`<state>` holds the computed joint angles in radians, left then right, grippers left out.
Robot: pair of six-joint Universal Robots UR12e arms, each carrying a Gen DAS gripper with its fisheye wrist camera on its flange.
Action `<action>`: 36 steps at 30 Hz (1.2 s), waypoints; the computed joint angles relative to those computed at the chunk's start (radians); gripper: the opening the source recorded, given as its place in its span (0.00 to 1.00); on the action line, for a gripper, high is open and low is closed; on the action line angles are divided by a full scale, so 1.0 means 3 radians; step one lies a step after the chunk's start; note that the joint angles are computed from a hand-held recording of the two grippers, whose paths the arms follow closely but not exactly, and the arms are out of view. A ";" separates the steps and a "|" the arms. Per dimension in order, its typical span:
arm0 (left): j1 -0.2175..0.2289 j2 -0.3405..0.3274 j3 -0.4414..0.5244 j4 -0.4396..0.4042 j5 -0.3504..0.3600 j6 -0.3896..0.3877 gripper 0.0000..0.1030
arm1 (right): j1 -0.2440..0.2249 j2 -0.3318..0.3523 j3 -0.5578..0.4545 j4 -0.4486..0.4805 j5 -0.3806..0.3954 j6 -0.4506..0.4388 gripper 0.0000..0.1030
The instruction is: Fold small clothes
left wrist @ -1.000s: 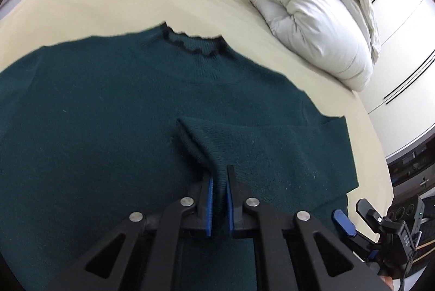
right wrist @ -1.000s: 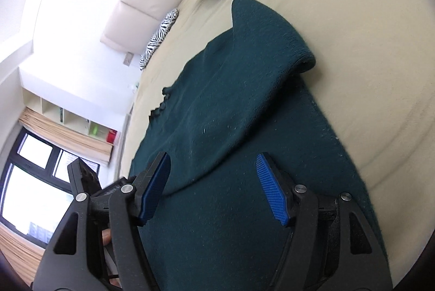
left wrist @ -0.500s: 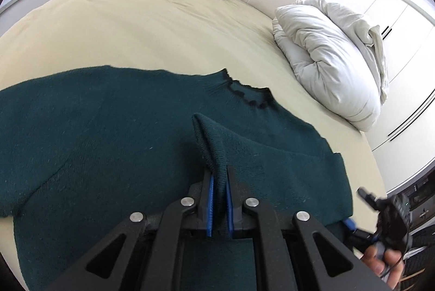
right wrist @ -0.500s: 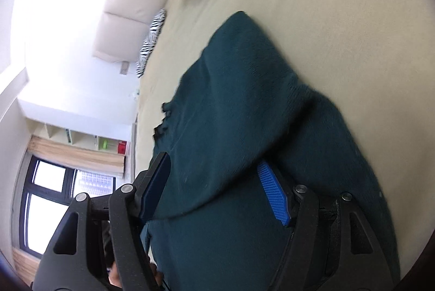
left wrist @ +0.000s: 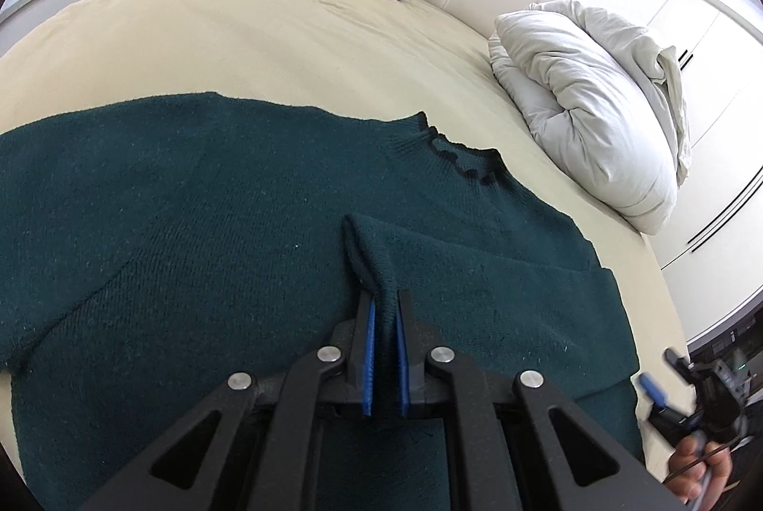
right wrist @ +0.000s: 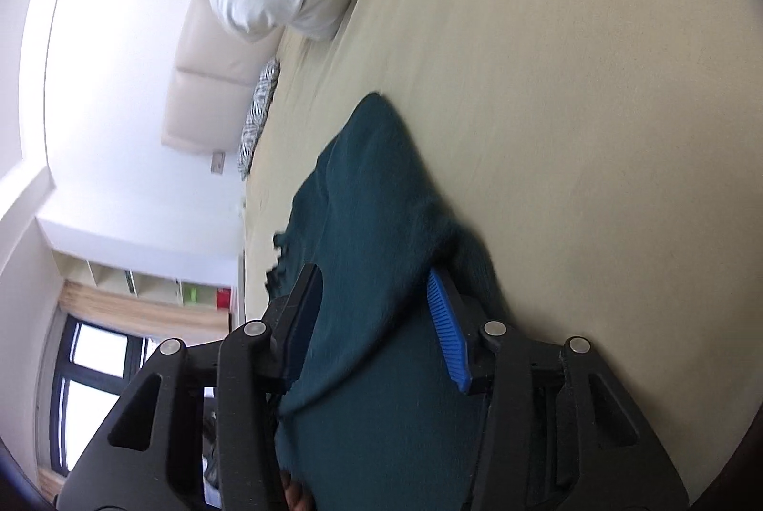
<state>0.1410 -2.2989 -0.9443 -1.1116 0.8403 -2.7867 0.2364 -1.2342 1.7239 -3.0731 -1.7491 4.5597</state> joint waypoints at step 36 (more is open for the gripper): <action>0.0057 0.0035 -0.0242 0.0463 -0.0165 -0.0277 0.10 | -0.0197 0.0429 -0.1111 0.2077 -0.0574 -0.1400 0.13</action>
<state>0.1582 -2.2883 -1.0167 -0.9728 0.7907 -2.8697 0.1773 -1.1055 1.3907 -2.4501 -1.9212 4.1395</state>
